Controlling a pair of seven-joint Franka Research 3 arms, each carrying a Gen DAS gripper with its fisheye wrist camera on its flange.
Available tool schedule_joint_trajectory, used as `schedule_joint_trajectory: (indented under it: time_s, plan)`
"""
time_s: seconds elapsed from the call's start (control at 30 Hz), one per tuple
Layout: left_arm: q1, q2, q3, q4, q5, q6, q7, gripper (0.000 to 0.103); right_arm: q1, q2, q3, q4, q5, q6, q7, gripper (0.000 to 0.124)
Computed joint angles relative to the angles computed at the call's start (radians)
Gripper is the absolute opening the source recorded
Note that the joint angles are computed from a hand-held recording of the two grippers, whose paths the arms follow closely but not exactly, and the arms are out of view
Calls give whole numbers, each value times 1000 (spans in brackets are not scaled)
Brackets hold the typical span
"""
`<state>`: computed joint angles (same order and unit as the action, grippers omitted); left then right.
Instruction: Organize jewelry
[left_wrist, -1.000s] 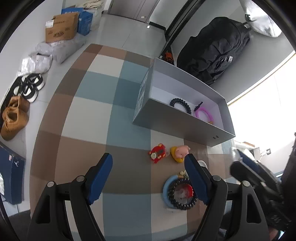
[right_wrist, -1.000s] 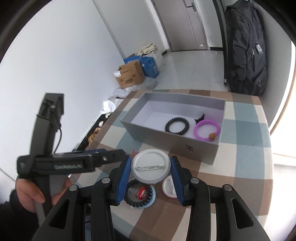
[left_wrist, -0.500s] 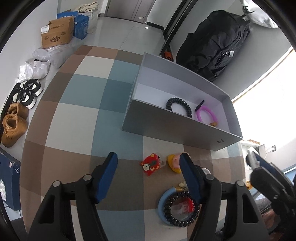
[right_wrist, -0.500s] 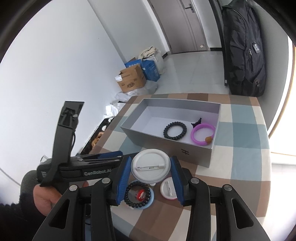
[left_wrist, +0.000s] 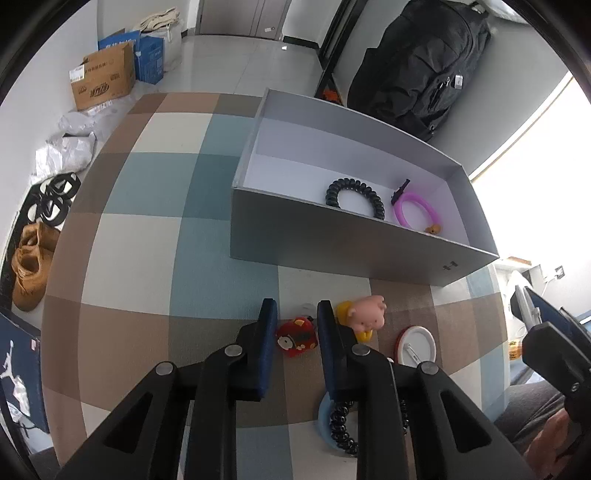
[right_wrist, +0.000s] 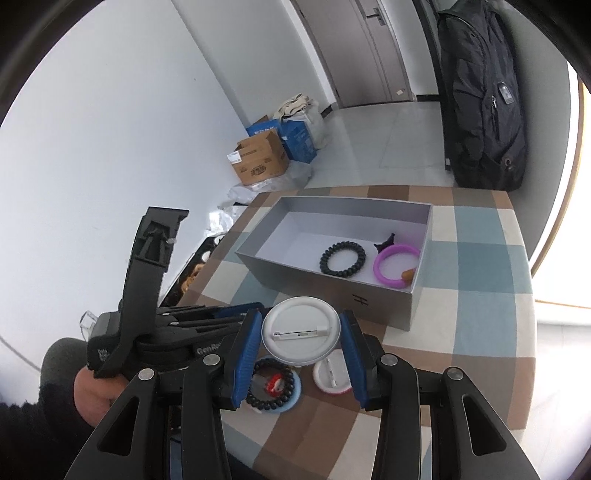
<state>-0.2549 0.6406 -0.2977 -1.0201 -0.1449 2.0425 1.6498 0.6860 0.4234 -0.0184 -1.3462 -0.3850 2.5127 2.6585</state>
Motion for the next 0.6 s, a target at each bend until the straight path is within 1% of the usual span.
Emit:
schedule_joint_trajectory:
  time_s: [0.1, 0.2, 0.33, 0.5, 0.6]
  plan:
    - [0, 10, -2, 22, -3, -22, 1, 15, 1, -2, -3, -3, -3, -1, 8, 42]
    - [-9, 10, 6, 26, 10, -23, -14, 15, -2, 3, 0, 2, 0, -1, 3, 42]
    - [-9, 19, 1, 48, 2, -46, -20, 15, 0, 18, 2, 23, 6, -19, -17, 42]
    - [0, 3, -8, 38, -20, -32, -10, 15, 12, 24, -10, 33, -10, -26, -4, 42]
    - [20, -32, -19, 0, -51, -8, 10, 15, 20, 25, -18, 40, -30, -34, 14, 42]
